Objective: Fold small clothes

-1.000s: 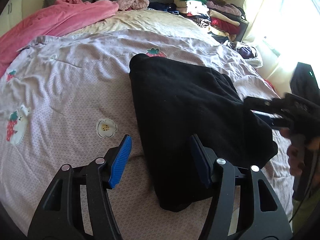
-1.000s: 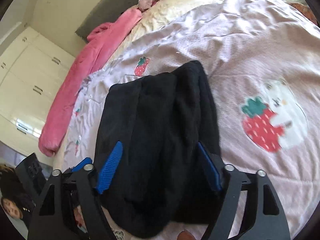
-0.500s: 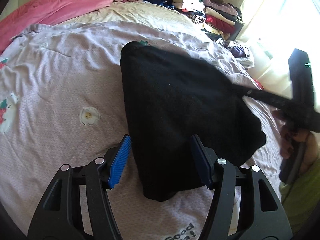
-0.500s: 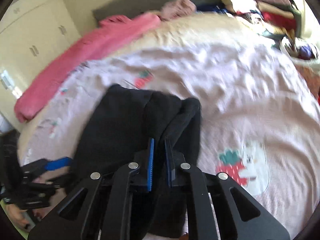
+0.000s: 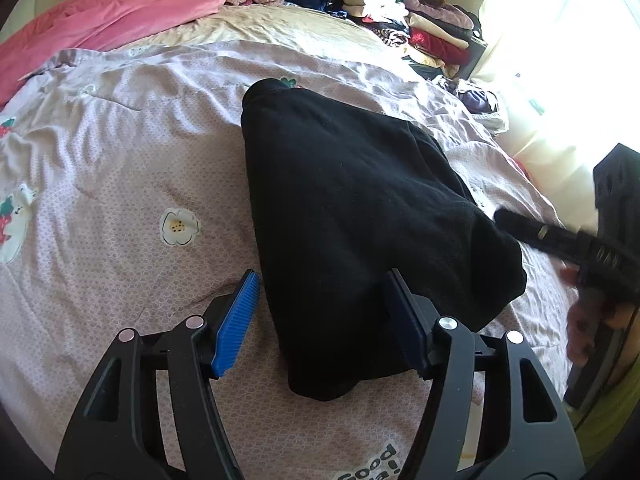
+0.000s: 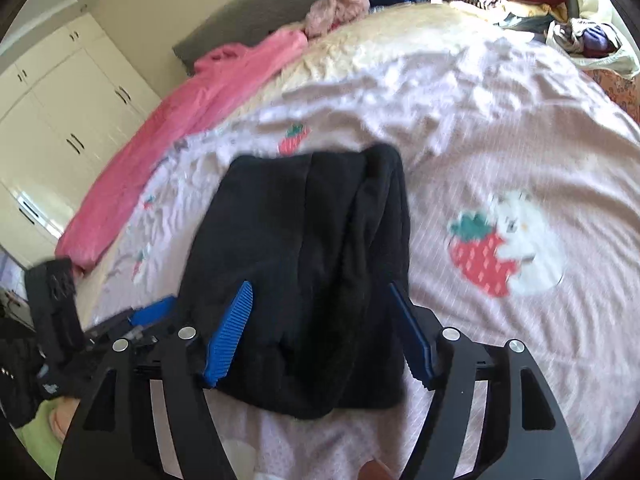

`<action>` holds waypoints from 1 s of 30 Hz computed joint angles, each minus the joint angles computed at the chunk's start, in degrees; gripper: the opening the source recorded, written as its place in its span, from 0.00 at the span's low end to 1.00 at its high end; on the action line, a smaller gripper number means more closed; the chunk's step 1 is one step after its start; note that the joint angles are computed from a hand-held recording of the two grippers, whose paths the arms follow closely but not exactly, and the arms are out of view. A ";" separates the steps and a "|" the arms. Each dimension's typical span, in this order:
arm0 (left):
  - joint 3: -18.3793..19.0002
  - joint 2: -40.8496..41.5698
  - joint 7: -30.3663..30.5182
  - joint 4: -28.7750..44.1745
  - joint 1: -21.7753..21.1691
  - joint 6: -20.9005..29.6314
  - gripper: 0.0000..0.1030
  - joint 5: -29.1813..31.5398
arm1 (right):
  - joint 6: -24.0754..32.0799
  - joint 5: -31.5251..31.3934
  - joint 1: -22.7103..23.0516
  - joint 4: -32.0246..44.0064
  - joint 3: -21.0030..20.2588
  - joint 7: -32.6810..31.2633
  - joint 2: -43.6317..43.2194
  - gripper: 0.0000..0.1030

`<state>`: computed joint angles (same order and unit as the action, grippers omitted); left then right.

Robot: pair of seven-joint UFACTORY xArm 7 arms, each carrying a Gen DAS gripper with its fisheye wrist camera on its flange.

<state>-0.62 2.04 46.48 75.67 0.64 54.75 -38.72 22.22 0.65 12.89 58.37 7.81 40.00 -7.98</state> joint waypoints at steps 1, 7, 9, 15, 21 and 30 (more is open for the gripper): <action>0.01 -0.11 -0.19 -0.06 0.01 0.08 0.55 0.20 | 0.75 -0.69 -0.10 0.42 0.35 0.91 0.68 0.66; 0.00 -0.98 0.21 -0.96 -0.37 -0.54 0.55 0.98 | -5.24 7.59 2.13 -2.76 -1.17 -5.44 1.48 0.29; -0.02 -1.21 0.04 -1.24 -0.58 -1.10 0.55 1.29 | -5.09 6.16 1.75 -2.53 -0.74 -5.79 1.40 0.22; -0.06 -1.85 -1.76 -1.01 -1.03 -0.46 0.55 2.69 | -4.53 0.37 0.54 -2.90 0.04 -3.89 -1.32 0.15; 0.12 -2.97 0.02 -1.82 -1.81 1.24 0.60 2.14 | 0.86 -9.45 -3.26 -4.40 2.91 2.63 -3.33 0.18; 0.37 -1.43 0.64 -2.05 -1.08 0.94 0.65 1.50 | 4.41 -24.15 -5.25 -3.43 6.24 16.16 -4.91 0.45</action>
<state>-0.25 0.61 47.12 73.62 -0.44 55.69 -37.22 26.64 -23.50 7.64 54.94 14.05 56.16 -12.89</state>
